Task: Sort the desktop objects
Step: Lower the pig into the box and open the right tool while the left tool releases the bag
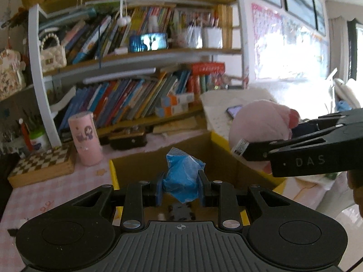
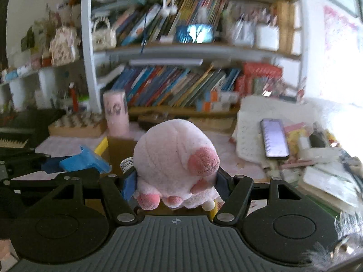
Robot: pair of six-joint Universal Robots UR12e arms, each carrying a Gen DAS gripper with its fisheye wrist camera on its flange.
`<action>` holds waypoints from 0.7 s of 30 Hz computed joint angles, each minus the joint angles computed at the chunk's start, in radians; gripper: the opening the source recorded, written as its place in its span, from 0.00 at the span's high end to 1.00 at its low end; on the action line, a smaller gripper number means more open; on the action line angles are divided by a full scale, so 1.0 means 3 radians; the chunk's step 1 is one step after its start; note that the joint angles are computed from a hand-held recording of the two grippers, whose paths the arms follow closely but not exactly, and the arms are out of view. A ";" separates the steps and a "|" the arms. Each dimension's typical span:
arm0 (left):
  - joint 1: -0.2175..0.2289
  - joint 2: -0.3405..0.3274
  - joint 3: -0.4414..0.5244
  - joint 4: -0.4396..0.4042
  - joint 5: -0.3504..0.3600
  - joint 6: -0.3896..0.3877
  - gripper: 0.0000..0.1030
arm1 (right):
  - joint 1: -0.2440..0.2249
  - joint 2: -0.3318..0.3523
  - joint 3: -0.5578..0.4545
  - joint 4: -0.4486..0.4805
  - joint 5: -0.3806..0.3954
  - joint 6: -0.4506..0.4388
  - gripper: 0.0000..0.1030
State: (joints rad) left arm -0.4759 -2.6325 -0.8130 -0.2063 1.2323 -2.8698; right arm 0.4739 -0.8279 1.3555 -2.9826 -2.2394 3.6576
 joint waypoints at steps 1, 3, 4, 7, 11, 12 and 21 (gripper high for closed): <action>-0.0008 -0.0027 0.0052 -0.0073 0.0036 -0.0002 0.73 | -0.0032 -0.0002 -0.0014 0.0096 0.0113 0.0010 0.37; -0.0015 -0.0081 0.0143 -0.0161 0.0067 -0.0047 0.73 | -0.0080 0.0009 -0.0052 0.0261 0.0288 0.0009 0.37; -0.0018 -0.0106 0.0189 -0.0206 0.0078 -0.0078 0.74 | -0.0101 0.0017 -0.0072 0.0334 0.0368 0.0015 0.37; -0.0022 -0.0167 0.0303 -0.0360 0.0112 -0.0139 0.73 | -0.0151 0.0035 -0.0112 0.0511 0.0532 0.0125 0.37; -0.0027 -0.0217 0.0411 -0.0588 0.0126 -0.0086 0.73 | -0.0186 0.0056 -0.0146 0.0711 0.0650 0.0248 0.36; -0.0029 -0.0222 0.0421 -0.0625 0.0128 -0.0071 0.73 | -0.0189 0.0057 -0.0145 0.0736 0.0666 0.0250 0.36; -0.0028 -0.0218 0.0375 -0.0562 0.0183 -0.0156 0.69 | -0.0207 0.0061 -0.0126 0.0742 0.0766 0.0239 0.32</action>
